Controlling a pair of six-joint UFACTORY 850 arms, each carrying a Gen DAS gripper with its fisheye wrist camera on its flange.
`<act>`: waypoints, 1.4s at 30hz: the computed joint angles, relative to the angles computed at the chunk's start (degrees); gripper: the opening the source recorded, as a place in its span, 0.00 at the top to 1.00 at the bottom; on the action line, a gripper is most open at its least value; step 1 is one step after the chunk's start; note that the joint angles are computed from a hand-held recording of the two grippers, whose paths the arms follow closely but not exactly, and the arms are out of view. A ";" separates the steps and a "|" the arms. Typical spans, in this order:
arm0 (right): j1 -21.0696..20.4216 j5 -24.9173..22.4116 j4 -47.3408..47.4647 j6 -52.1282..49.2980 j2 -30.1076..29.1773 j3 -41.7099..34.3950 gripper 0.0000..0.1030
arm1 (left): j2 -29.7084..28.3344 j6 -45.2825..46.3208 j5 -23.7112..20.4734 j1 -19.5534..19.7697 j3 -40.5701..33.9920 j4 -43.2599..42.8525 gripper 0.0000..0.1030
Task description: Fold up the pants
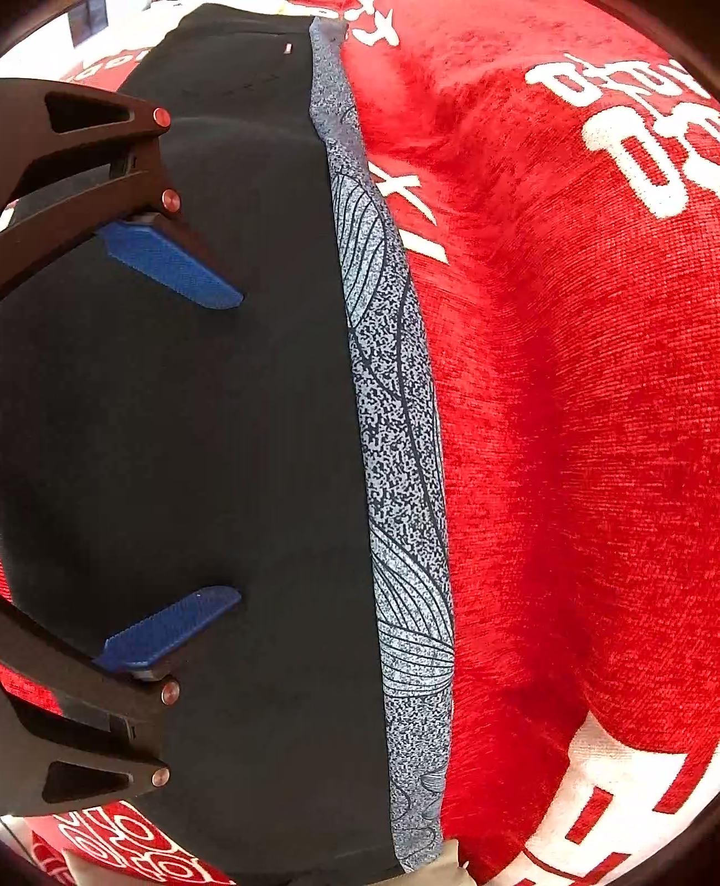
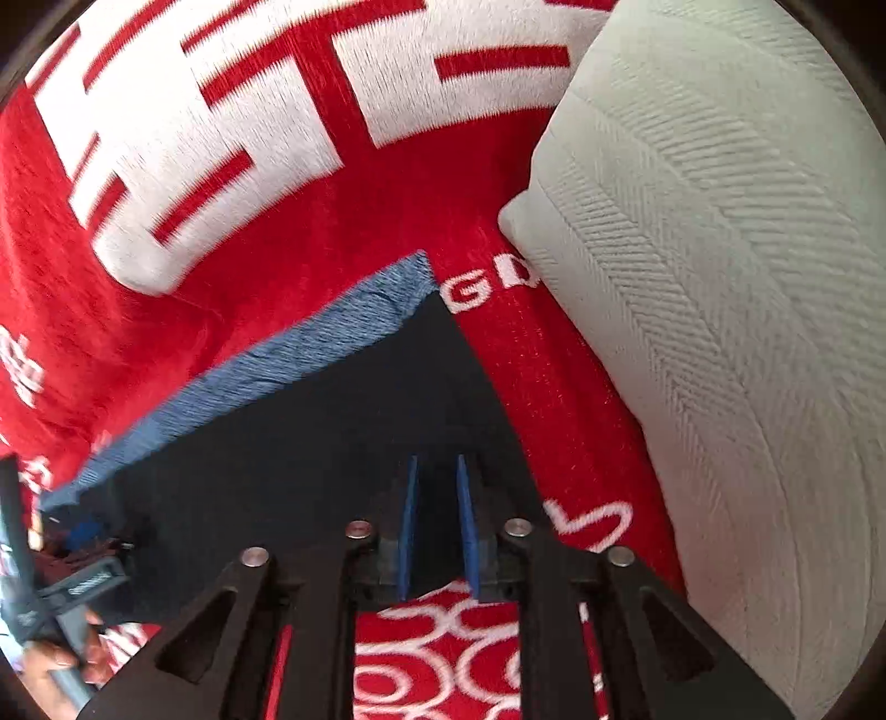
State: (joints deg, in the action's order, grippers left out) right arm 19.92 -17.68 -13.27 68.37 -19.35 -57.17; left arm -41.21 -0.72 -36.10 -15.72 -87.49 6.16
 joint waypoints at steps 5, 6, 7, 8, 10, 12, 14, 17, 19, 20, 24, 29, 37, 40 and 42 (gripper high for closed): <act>1.62 5.58 0.07 8.46 4.60 4.74 0.52 | 1.93 0.06 -0.63 -1.21 1.21 2.71 0.02; 2.88 5.81 -0.01 11.11 4.11 4.02 0.52 | 2.19 0.63 -0.49 -1.15 1.44 2.31 0.02; 3.12 7.07 1.66 11.35 4.64 4.89 0.52 | 2.56 1.19 -0.34 -1.20 1.74 1.80 0.02; 3.44 8.31 3.60 11.21 5.05 5.78 0.52 | 3.19 1.21 -0.40 -1.50 2.15 1.67 0.02; 3.24 10.56 9.81 6.75 6.12 8.10 0.52 | 4.45 1.04 -0.12 -2.22 3.25 1.73 0.02; 4.23 13.78 13.12 6.58 6.76 10.19 0.52 | 5.18 1.00 -0.08 -2.80 3.74 1.35 0.02; 4.55 18.42 16.20 6.41 7.13 12.36 0.52 | 6.33 0.02 -0.76 -3.89 4.27 1.20 0.02; 4.89 23.73 22.19 3.41 7.45 14.10 0.52 | 6.65 -0.44 -0.51 -4.41 4.77 1.40 0.02; 5.43 26.89 25.28 2.11 7.86 15.45 0.52 | 6.46 -0.70 -0.76 -4.62 4.81 1.59 0.02; 5.53 27.97 25.05 2.90 7.38 15.39 0.52 | 5.48 0.33 -0.15 -3.73 4.50 1.34 0.02; 6.05 34.99 25.05 5.70 5.84 16.58 0.52 | 5.26 0.39 0.03 -3.94 4.67 1.57 0.02; 5.99 42.18 31.21 2.81 3.20 16.58 0.52 | 4.93 0.51 0.30 -4.04 4.67 1.63 0.02; 3.32 44.35 26.38 4.91 -1.58 12.23 0.50 | 3.88 2.69 0.46 -4.18 1.45 -0.95 0.02; 1.09 39.04 14.30 14.69 -2.90 9.43 0.76 | 2.19 0.30 1.54 -4.65 -1.44 0.13 0.03; 0.73 37.79 10.47 16.42 -2.85 8.89 0.82 | 0.33 -2.74 1.92 -4.96 -3.94 1.87 0.12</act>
